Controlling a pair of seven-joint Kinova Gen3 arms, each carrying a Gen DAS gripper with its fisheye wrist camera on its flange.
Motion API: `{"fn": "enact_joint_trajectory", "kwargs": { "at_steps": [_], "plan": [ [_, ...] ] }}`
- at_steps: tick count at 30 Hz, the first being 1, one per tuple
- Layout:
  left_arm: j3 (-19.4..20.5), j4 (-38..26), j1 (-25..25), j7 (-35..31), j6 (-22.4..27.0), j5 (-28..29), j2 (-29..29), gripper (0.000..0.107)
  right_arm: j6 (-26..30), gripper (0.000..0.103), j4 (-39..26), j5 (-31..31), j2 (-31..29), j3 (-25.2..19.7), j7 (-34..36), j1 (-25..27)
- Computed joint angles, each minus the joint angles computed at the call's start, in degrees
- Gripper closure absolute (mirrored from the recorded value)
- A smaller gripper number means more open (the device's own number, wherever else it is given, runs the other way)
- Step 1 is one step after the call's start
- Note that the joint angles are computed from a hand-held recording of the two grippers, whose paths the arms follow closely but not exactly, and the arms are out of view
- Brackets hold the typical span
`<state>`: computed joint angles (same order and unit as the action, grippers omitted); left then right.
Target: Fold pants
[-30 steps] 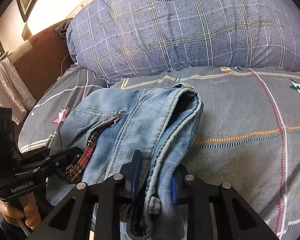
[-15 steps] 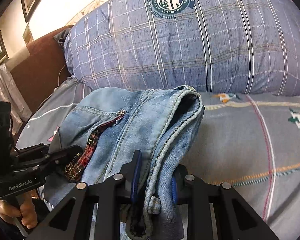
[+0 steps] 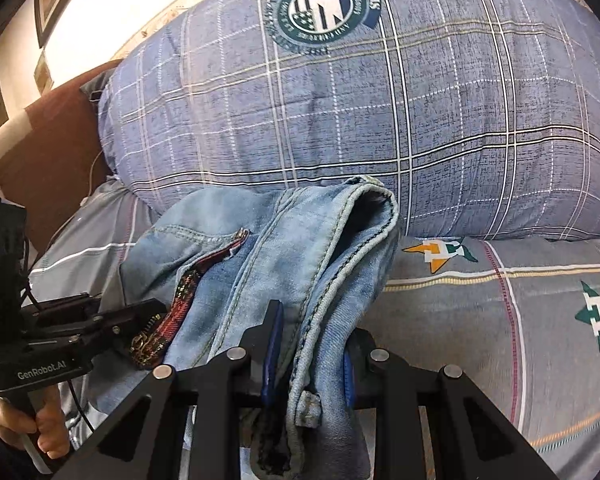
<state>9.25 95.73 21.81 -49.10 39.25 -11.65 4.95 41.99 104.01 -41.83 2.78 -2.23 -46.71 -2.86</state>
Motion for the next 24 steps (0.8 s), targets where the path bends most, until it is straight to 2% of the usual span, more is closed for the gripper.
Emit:
{"fn": "enact_joint_trajectory", "kwargs": {
  "at_steps": [9, 13, 16, 24],
  "plan": [
    [-0.93, 1.09, -0.74, -2.48, -2.0, 3.8, 5.38, 0.074, -1.78, 0.076, -0.24, -0.9, 7.27, -1.83, 1.53, 2.08],
    [-2.17, 4.3, 0.5, -1.29, -6.28, 2.02, 5.06, 0.073, -5.24, 0.076, 1.85, -2.41, 8.42, -3.81, 4.37, 3.68],
    [-2.24, 5.45, 0.09, -2.0, -7.89, 2.7, 4.81, 0.073, -5.4, 0.076, 2.42, -4.58, 9.24, -4.47, 6.46, 5.22],
    [-2.87, 7.5, 0.38, 0.09, -10.59, 2.1, 4.54, 0.068, -6.09, 0.077, 2.18, -1.88, 11.51, -4.5, 2.27, 5.85]
  ]
}}
